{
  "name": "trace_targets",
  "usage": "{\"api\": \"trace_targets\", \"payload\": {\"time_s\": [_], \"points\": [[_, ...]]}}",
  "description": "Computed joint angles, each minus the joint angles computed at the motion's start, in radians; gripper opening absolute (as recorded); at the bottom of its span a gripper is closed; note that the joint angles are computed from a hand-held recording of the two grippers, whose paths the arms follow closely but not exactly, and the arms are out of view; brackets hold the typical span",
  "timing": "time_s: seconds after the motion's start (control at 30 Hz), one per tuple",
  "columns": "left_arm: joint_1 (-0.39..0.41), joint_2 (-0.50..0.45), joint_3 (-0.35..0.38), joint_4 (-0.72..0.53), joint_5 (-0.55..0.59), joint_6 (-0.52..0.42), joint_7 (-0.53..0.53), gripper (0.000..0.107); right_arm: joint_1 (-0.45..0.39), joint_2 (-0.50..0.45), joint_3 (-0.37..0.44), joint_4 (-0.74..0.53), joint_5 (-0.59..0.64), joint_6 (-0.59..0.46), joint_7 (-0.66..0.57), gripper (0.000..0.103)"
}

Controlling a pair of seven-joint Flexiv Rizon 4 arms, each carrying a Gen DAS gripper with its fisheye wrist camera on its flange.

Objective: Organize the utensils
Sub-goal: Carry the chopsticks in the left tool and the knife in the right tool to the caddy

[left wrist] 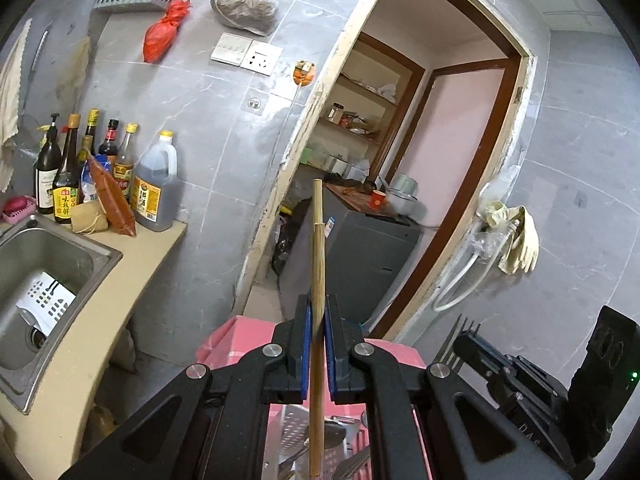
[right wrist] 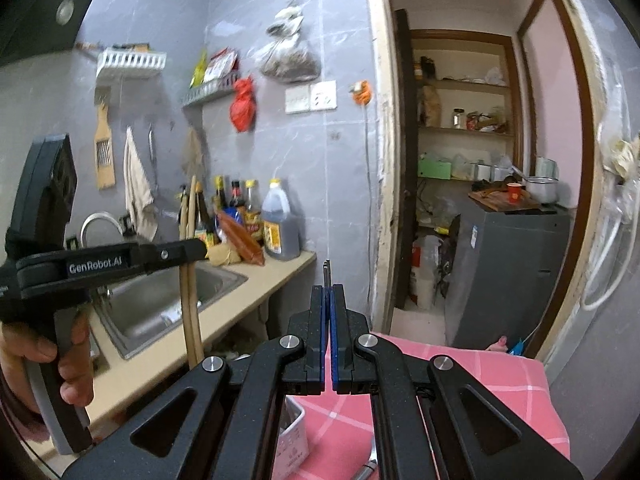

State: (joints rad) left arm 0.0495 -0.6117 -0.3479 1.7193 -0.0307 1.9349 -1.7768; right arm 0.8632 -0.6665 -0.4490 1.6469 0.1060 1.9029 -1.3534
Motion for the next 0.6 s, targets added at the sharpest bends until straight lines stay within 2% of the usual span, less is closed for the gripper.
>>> {"api": "trace_targets", "payload": {"time_s": [0.17,0.23,0.3,0.5,0.6], "points": [[0.011,-0.027,-0.007,0.018,0.034,0.029,0.005,0.007,-0.025,-0.012,0.047,0.003,-0.041,-0.023,-0.007,0.002],[-0.018,-0.032,0.029,0.023,0.026,0.031,0.015,0.007,-0.048,-0.016,0.081,0.007,-0.062,-0.027,-0.003,0.002],[-0.02,-0.036,0.034,0.029,0.032,0.038,0.022,0.007,-0.065,-0.02,0.106,0.009,-0.078,-0.03,0.004,0.002],[0.01,-0.036,0.004,0.06,0.064,0.043,0.023,0.007,-0.138,-0.025,0.206,0.012,-0.137,-0.044,0.026,0.003],[0.064,-0.038,-0.056,0.077,0.095,0.031,0.01,0.007,-0.178,-0.025,0.256,0.013,-0.168,-0.051,0.04,0.003]]}}
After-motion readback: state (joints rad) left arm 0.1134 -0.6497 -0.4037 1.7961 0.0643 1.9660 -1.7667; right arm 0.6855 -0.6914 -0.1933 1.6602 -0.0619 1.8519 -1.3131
